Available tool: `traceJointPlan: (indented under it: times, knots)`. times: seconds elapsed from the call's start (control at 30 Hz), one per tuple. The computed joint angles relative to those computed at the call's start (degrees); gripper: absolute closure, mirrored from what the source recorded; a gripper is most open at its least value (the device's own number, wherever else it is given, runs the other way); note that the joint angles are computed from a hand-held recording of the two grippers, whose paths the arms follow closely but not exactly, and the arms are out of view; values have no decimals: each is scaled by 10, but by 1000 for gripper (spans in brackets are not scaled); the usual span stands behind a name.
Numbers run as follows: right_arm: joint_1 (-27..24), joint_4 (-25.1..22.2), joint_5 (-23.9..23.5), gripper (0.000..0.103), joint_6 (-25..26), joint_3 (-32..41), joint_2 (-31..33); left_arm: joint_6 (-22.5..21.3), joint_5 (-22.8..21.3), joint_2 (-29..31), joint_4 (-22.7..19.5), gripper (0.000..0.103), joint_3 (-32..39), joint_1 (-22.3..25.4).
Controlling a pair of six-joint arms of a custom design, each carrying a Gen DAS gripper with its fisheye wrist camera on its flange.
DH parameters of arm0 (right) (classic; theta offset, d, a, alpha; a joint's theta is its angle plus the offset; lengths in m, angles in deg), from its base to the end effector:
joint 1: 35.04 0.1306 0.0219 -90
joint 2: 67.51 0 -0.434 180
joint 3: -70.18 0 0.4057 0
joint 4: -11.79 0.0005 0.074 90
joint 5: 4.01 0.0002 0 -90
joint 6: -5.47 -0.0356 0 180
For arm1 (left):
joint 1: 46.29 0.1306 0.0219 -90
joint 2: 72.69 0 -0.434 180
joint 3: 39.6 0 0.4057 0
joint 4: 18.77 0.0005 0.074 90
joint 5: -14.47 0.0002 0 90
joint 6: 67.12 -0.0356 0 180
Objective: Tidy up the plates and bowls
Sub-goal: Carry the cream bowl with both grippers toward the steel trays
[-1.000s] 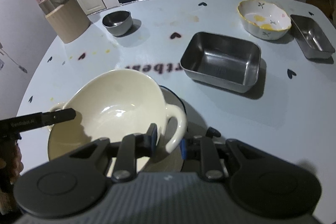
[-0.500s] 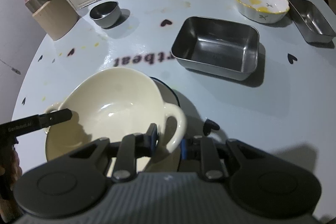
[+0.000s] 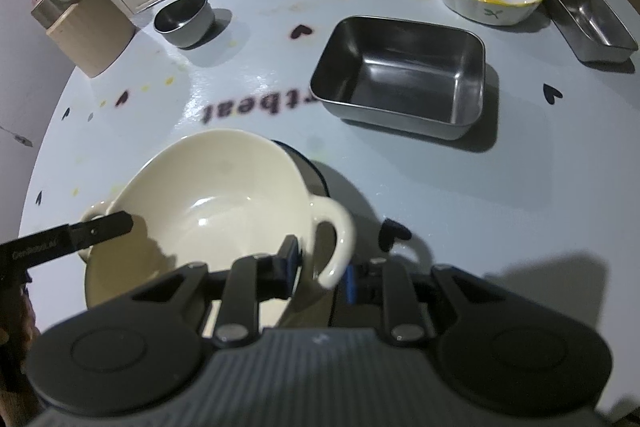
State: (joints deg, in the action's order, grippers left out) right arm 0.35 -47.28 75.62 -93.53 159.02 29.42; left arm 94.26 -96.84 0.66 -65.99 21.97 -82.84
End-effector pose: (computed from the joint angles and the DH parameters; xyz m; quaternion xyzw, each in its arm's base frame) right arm 0.4189 0.3048 0.4038 -0.2403 0.9463 0.1565 0.1491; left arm 0.2884 -0.1983 0.3716 -0.3306 0.8888 -0.1076 0.2986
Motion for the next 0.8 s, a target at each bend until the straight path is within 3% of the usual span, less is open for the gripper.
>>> traceJointPlan:
  times: [0.8]
  knots:
    - [11, -27, 13, 73, 4, 18, 16, 9, 11, 7, -15, 74, 3, 4]
